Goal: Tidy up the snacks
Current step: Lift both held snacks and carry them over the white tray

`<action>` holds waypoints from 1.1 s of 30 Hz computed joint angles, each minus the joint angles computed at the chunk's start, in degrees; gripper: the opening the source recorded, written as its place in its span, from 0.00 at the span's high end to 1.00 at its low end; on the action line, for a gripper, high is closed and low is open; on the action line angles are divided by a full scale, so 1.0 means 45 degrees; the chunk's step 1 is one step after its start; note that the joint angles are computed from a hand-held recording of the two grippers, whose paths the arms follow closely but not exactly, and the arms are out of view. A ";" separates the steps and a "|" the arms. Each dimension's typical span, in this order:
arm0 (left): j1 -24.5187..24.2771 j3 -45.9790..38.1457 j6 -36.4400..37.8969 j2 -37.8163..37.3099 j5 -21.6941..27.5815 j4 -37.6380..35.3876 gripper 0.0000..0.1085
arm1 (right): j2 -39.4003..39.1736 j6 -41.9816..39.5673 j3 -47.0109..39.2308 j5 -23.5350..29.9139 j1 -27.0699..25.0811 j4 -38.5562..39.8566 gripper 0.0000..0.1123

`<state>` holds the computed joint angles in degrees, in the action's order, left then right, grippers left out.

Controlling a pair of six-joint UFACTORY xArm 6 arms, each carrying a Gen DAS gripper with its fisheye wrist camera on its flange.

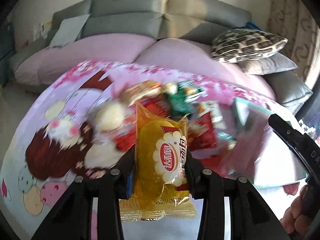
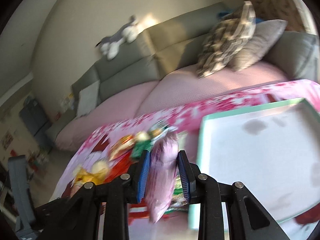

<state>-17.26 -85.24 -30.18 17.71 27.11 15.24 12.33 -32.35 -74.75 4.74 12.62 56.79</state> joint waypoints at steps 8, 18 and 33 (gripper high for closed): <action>-0.1039 -0.2329 0.1622 0.1223 0.0144 -0.0639 0.61 | -0.0727 0.0318 0.0759 -0.0963 -0.1114 0.0501 0.76; -0.1356 -0.5905 0.1357 0.3350 0.2053 -0.0314 0.61 | -0.0612 0.1026 0.0656 0.0693 -0.1766 -0.0518 0.77; -0.0174 -0.3466 0.0483 0.2266 0.1815 -0.1015 0.61 | 0.0581 0.3991 -0.0394 0.2928 -0.0906 -0.4531 0.52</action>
<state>-18.05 -100.83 -28.00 27.90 35.28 10.67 14.95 -14.39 -76.52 17.92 8.54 36.40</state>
